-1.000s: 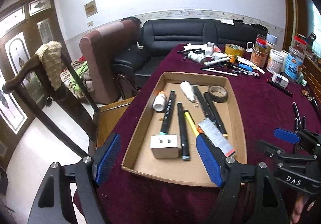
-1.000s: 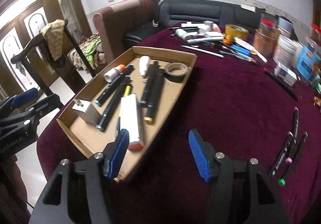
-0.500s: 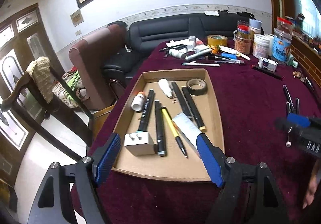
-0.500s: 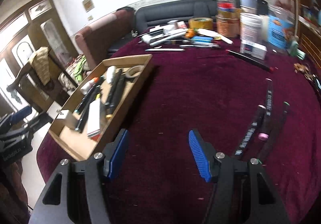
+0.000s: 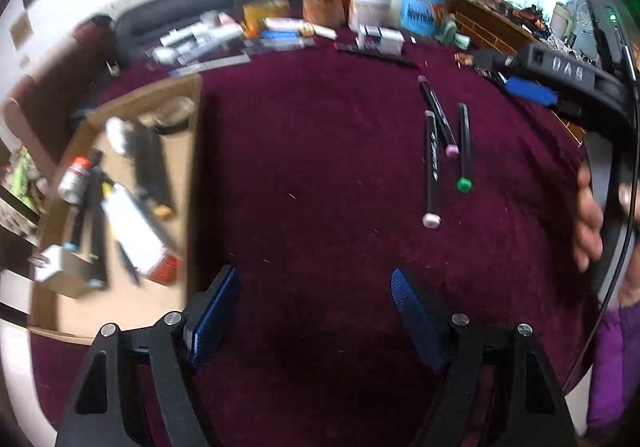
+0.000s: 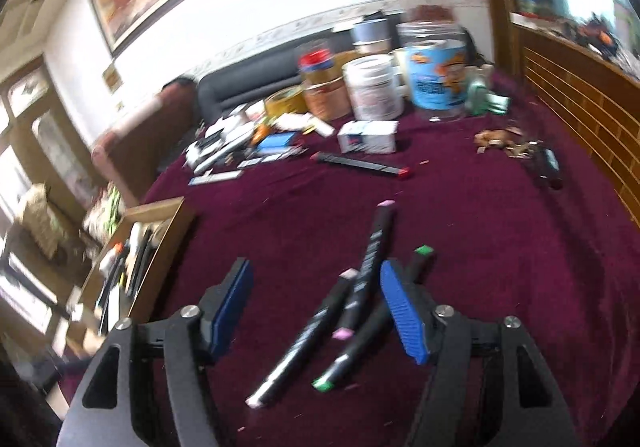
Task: Organize rigid objects
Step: 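Move both tools back to the markers and grasp a black marker with the left tool, then carry the marker toward the tray with the left tool while the right tool approaches another marker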
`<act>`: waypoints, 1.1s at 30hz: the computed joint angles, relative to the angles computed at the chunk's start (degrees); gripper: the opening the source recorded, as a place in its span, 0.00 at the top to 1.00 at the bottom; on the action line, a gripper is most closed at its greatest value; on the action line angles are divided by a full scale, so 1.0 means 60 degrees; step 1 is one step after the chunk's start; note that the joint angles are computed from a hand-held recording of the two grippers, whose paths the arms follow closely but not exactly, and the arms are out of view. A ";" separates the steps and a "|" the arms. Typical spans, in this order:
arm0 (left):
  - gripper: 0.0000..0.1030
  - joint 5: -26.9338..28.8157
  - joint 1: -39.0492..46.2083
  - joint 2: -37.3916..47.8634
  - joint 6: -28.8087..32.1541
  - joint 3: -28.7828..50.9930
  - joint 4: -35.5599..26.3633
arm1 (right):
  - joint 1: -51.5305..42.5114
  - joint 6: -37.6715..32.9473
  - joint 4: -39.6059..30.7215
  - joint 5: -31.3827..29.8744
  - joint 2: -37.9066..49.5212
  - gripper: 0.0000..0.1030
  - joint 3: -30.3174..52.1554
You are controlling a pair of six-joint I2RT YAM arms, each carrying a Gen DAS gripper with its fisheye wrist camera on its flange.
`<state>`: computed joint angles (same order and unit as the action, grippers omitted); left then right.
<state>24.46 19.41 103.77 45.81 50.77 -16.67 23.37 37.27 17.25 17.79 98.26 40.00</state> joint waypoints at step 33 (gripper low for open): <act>0.86 -0.0272 -0.3572 0.1780 -0.2069 0.0844 0.1892 | -0.2584 0.0576 0.2290 -0.2855 0.1872 0.33 -0.0896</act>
<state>22.83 -2.02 114.45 33.40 55.84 -5.32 7.86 40.72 30.99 0.66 109.49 34.63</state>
